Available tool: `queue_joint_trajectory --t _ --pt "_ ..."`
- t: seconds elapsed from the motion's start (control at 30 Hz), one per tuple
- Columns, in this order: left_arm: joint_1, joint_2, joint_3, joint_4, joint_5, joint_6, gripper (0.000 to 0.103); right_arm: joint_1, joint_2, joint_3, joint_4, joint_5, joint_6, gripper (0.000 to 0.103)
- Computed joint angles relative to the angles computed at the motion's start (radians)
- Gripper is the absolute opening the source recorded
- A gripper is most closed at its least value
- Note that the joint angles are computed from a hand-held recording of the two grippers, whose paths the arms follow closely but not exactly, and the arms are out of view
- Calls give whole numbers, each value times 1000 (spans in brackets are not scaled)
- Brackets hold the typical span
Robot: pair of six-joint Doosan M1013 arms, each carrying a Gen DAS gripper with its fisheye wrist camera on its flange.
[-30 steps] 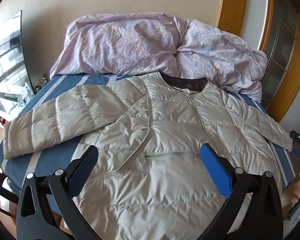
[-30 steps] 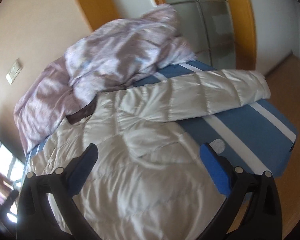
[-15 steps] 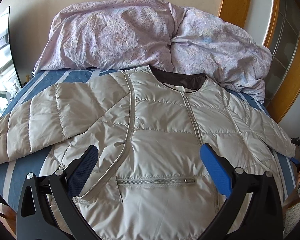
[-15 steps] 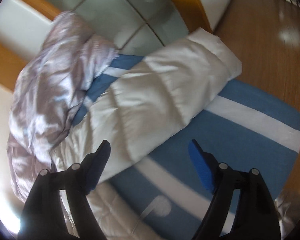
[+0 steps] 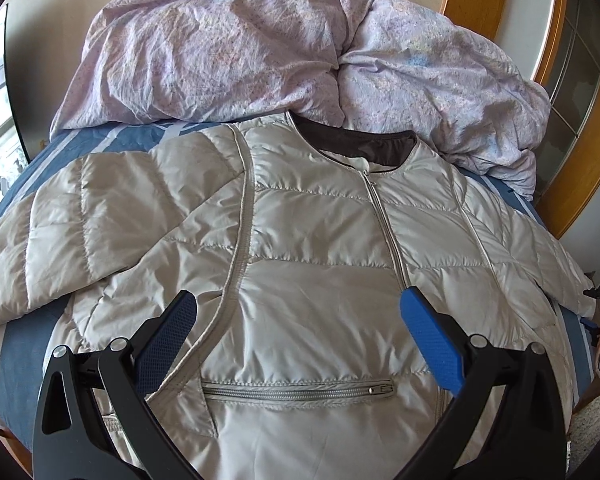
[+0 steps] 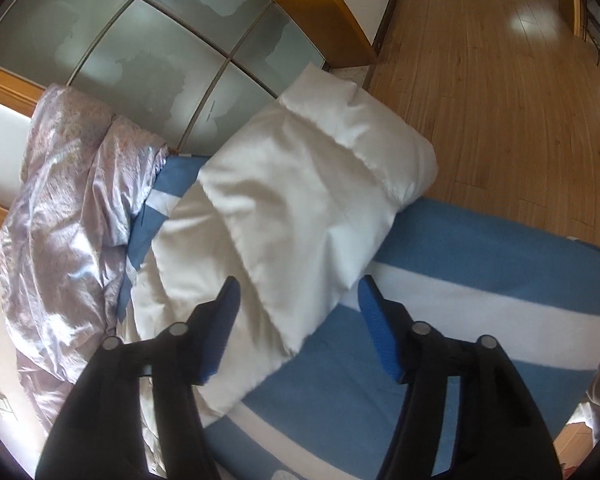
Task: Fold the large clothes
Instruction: 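Reach the right gripper to the sleeve cuff and close on it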
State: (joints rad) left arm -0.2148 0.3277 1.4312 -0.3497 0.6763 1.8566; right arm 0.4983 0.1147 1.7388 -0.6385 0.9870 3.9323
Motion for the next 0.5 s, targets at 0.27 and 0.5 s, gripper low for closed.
queue_joint_trajectory --t 0.27,0.5 --pt "2 2 -1 -49 9 46 102 9 -20 50 -99 -54 129 41" --pt "12 9 -9 -109 34 83 102 -1 7 8 -45 10 34 30"
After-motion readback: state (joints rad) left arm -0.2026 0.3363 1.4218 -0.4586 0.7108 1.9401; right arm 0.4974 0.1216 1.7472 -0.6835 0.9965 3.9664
